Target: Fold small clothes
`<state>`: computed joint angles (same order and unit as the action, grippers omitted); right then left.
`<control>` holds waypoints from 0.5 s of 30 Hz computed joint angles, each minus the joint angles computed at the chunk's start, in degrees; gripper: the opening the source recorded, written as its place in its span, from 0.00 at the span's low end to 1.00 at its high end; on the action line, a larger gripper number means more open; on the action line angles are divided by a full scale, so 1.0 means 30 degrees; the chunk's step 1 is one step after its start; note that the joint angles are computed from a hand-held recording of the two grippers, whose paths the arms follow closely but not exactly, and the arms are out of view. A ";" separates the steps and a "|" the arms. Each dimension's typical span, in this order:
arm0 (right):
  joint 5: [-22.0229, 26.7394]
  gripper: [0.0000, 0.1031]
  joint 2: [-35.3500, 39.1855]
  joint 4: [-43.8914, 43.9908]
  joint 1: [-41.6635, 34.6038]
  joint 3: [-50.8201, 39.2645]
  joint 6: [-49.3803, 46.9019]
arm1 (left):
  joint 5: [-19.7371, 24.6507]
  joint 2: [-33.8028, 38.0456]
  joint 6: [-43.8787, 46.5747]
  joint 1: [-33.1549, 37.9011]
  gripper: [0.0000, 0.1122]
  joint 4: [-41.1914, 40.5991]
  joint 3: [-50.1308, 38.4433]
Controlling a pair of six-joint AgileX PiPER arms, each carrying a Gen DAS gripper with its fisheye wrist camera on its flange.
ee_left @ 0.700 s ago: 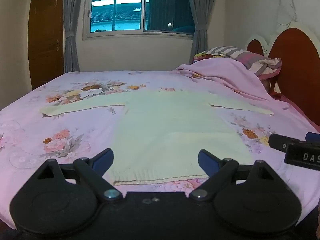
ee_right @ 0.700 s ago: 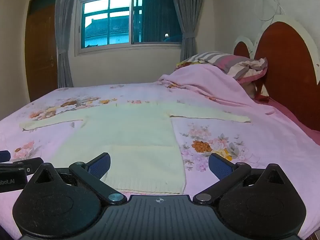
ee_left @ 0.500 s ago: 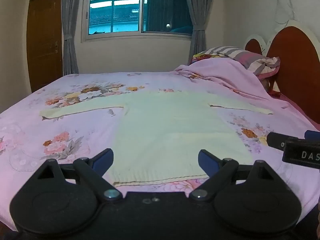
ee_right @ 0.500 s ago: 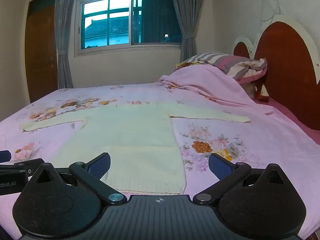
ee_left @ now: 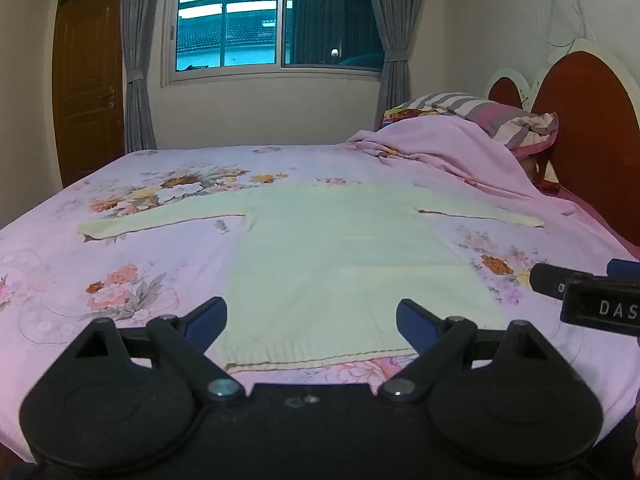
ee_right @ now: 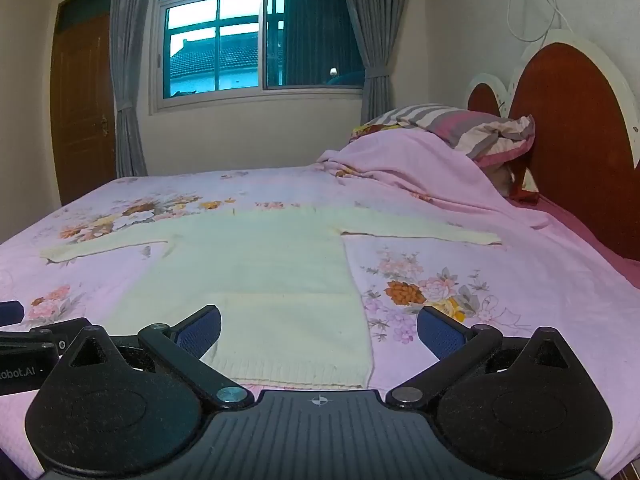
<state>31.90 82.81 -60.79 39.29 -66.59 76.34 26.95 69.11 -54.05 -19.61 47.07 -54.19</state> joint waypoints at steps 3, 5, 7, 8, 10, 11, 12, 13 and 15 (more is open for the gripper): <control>-0.0001 1.00 -0.0022 -0.0052 0.0028 0.0107 0.0155 | -0.0028 0.0028 0.0004 0.0045 0.82 0.0003 -0.0002; 0.0069 1.00 -0.0057 -0.0006 0.0101 0.0125 0.0146 | -0.0116 0.0069 0.0268 0.0140 0.82 -0.0235 -0.0032; 0.0089 1.00 -0.0063 -0.0142 0.0148 0.0204 0.0328 | 0.0133 0.0074 -0.0281 -0.0224 0.82 0.0272 -0.0010; 0.0088 1.00 -0.0079 -0.0124 0.0151 0.0216 0.0330 | 0.0159 0.0095 -0.0287 -0.0244 0.82 0.0304 -0.0035; 0.0078 1.00 -0.0088 -0.0292 0.0162 0.0256 0.0503 | 0.0211 0.0136 -0.0285 -0.0271 0.82 0.0323 -0.0101; 0.0040 1.00 -0.0054 -0.0292 0.0107 0.0244 0.0485 | 0.0188 0.0142 -0.0216 -0.0252 0.82 0.0271 -0.0126; -0.0006 1.00 -0.0041 -0.0327 0.0061 0.0260 0.0536 | 0.0205 0.0151 -0.0227 -0.0250 0.82 0.0295 -0.0153; -0.0068 1.00 -0.0038 -0.0368 0.0034 0.0295 0.0611 | 0.0228 0.0163 -0.0245 -0.0256 0.82 0.0333 -0.0182; -0.0090 1.00 0.0035 -0.0426 0.0042 0.0276 0.0722 | 0.0248 0.0052 -0.0572 -0.0344 0.82 0.0623 0.0026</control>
